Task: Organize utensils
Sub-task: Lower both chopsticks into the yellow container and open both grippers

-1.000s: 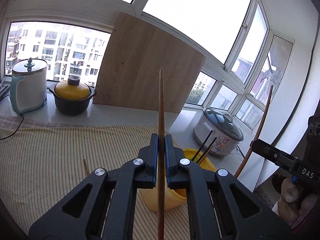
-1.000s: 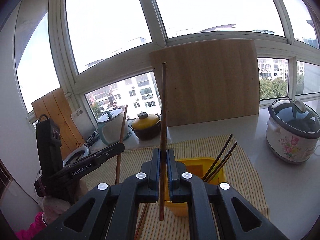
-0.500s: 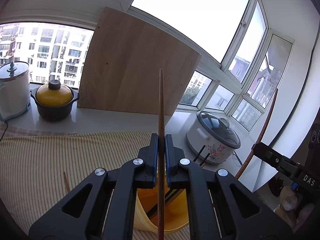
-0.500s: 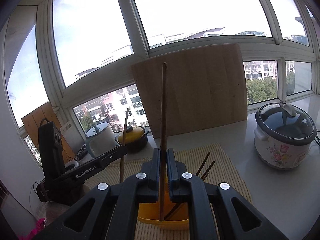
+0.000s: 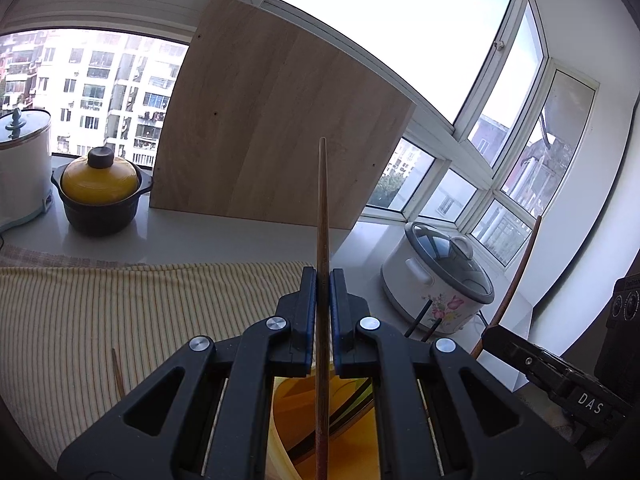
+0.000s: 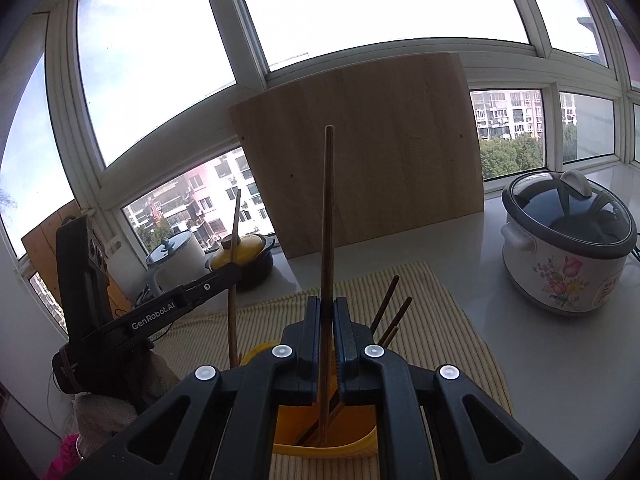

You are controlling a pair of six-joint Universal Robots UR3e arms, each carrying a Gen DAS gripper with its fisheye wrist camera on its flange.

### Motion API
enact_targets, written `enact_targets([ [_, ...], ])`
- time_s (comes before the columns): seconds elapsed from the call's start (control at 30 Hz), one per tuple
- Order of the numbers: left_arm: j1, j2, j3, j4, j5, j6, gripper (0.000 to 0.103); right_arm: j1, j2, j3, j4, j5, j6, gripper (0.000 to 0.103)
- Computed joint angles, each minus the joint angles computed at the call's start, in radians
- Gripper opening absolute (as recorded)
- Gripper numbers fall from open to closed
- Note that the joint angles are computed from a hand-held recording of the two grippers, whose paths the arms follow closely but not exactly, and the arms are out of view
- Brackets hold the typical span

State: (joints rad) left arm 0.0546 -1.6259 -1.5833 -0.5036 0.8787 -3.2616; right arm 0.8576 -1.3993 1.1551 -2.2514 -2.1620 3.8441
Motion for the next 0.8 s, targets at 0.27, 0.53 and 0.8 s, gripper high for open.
enact_targets([
  [0.27,-0.005,0.005,-0.020,-0.020,0.007,0.031,0.004,0.008,0.005,0.047,-0.011,0.042,0.027,0.004],
  [0.53,0.026,0.052,-0.053,-0.083,-0.043,0.077,0.004,0.005,-0.009,0.102,-0.027,0.095,0.060,0.010],
  [0.8,0.092,0.150,-0.125,-0.137,-0.100,0.125,0.005,0.043,0.002,0.111,-0.023,0.071,0.098,0.019],
])
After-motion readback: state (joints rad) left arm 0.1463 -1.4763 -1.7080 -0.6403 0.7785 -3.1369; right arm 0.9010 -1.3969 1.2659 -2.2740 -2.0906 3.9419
